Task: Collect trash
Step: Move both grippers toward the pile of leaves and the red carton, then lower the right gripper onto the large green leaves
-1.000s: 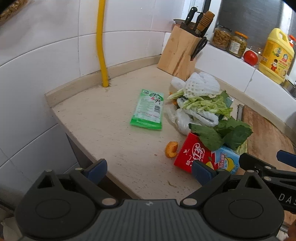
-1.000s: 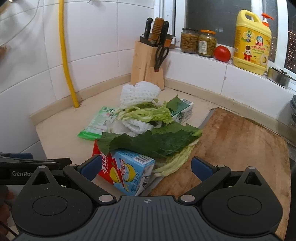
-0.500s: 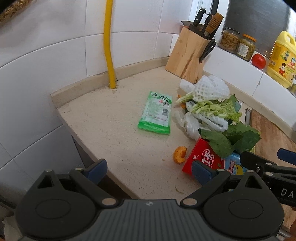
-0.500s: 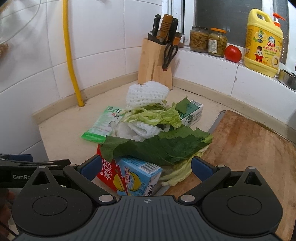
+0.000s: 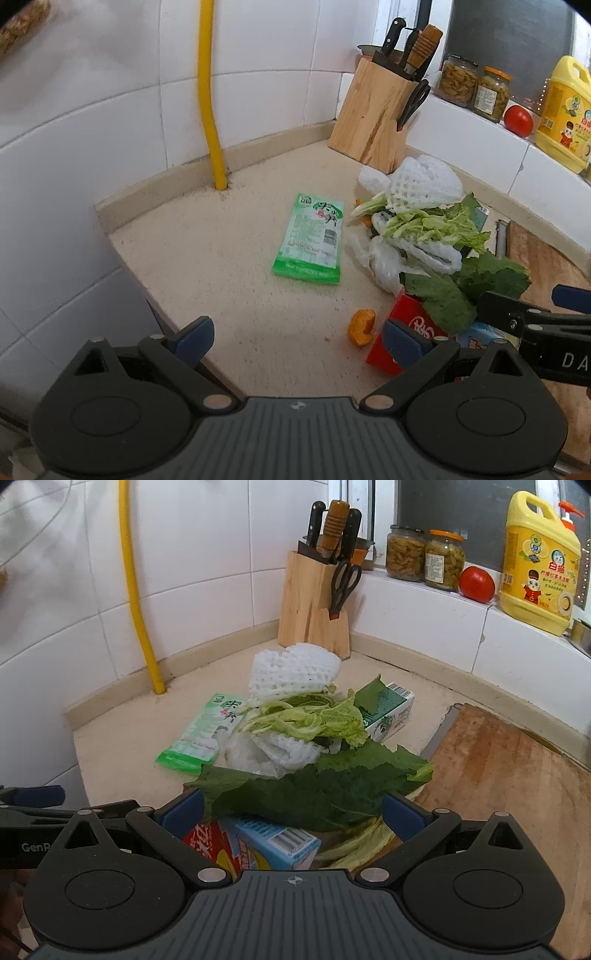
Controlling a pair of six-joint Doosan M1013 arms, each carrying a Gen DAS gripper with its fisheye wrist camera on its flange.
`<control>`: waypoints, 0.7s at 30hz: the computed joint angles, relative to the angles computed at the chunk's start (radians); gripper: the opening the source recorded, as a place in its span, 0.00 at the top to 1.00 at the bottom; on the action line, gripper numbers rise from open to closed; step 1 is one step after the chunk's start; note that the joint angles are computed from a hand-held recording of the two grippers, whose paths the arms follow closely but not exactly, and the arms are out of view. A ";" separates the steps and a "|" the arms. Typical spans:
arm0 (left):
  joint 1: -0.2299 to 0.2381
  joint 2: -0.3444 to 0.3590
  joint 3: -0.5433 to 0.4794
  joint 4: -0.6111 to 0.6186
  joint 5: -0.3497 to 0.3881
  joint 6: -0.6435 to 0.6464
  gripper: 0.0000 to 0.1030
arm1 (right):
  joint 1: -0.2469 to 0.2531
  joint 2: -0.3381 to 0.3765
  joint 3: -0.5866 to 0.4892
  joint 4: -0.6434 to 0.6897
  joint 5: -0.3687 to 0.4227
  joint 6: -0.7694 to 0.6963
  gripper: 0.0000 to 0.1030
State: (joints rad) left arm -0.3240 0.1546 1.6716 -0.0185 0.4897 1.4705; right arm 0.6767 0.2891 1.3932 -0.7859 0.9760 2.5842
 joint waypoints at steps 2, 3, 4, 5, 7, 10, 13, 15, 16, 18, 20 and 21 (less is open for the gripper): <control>-0.004 0.001 0.002 0.011 -0.019 0.000 0.09 | -0.008 0.002 -0.003 0.012 -0.007 -0.017 0.00; -0.006 0.003 0.002 0.012 -0.023 0.002 0.09 | -0.012 0.002 -0.004 0.016 -0.009 -0.023 0.00; -0.008 0.006 -0.001 0.017 -0.023 0.001 0.09 | -0.016 0.003 -0.006 0.021 -0.013 -0.028 0.00; -0.010 0.009 -0.004 0.024 -0.022 -0.004 0.09 | -0.020 0.003 -0.007 0.026 -0.015 -0.032 0.00; -0.016 0.017 -0.012 0.046 -0.018 -0.020 0.09 | -0.030 0.004 -0.009 0.036 -0.019 -0.043 0.00; -0.022 0.024 -0.019 0.066 -0.029 -0.033 0.09 | -0.045 0.002 -0.007 0.049 -0.028 -0.049 0.00; -0.025 0.027 -0.019 0.062 -0.058 -0.019 0.09 | -0.060 0.001 -0.004 0.070 -0.037 -0.055 0.00; -0.032 0.028 -0.016 0.098 -0.083 -0.035 0.09 | -0.069 0.001 -0.002 0.087 -0.046 -0.063 0.00; -0.036 0.030 -0.017 0.117 -0.089 -0.043 0.09 | -0.076 0.000 0.000 0.098 -0.052 -0.070 0.00; -0.038 0.036 -0.026 0.121 -0.084 -0.035 0.08 | -0.084 0.001 -0.001 0.118 -0.063 -0.080 0.00; -0.039 0.042 -0.035 0.107 -0.078 -0.018 0.09 | -0.098 -0.003 0.002 0.156 -0.086 -0.097 0.00; -0.040 0.044 -0.037 0.111 -0.076 -0.022 0.09 | -0.105 -0.005 0.004 0.179 -0.100 -0.106 0.00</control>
State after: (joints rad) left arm -0.3635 0.1988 1.6342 0.0926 0.4136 1.4484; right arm 0.5713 0.2843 1.3971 -0.6071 0.8757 2.4786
